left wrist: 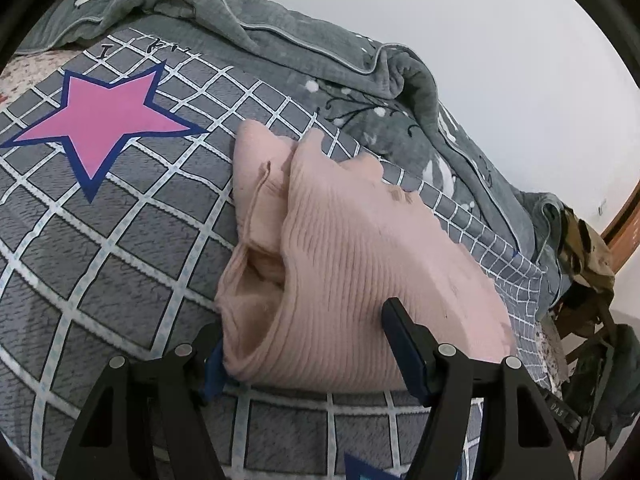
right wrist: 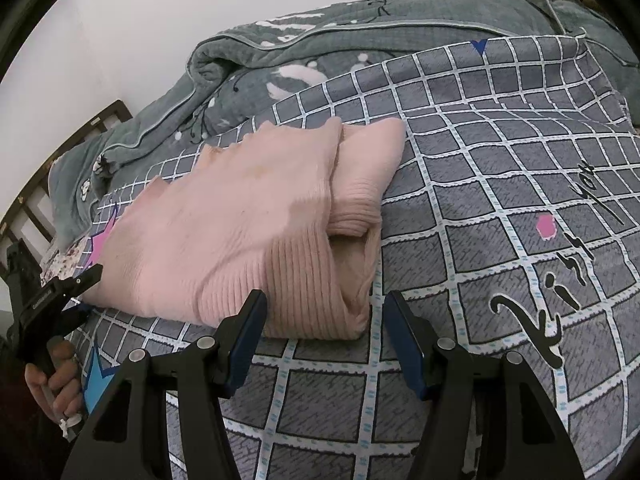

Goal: Fold small clothes

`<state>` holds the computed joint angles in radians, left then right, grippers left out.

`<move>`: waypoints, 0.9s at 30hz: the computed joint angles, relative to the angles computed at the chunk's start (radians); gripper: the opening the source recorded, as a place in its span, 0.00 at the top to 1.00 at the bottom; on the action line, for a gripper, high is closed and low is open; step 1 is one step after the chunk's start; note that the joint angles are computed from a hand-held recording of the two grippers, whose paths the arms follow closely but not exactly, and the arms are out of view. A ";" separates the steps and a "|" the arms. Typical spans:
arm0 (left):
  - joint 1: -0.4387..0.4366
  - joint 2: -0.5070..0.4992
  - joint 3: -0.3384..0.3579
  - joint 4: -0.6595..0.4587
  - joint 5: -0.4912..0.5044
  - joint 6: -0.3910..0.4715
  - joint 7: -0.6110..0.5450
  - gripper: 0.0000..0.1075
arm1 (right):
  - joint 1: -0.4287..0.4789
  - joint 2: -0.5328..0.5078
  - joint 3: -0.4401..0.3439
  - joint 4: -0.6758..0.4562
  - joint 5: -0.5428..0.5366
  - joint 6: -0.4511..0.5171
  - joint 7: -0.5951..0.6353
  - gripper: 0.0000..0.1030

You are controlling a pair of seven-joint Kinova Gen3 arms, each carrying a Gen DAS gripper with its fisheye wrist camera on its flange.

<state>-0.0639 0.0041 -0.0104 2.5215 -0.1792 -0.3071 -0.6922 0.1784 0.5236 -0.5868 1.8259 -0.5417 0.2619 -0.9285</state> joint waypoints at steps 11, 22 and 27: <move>-0.035 0.030 0.003 -0.005 -0.074 -0.046 0.075 0.38 | -0.024 0.064 0.035 -0.095 -0.043 0.080 -0.020 0.41; -0.037 0.030 0.010 -0.006 -0.033 -0.038 0.063 0.49 | -0.062 0.079 0.082 -0.126 -0.061 0.110 -0.059 0.75; -0.077 0.047 0.007 0.010 -0.138 -0.090 0.167 0.60 | -0.036 0.114 0.077 -0.169 -0.118 0.191 -0.024 0.79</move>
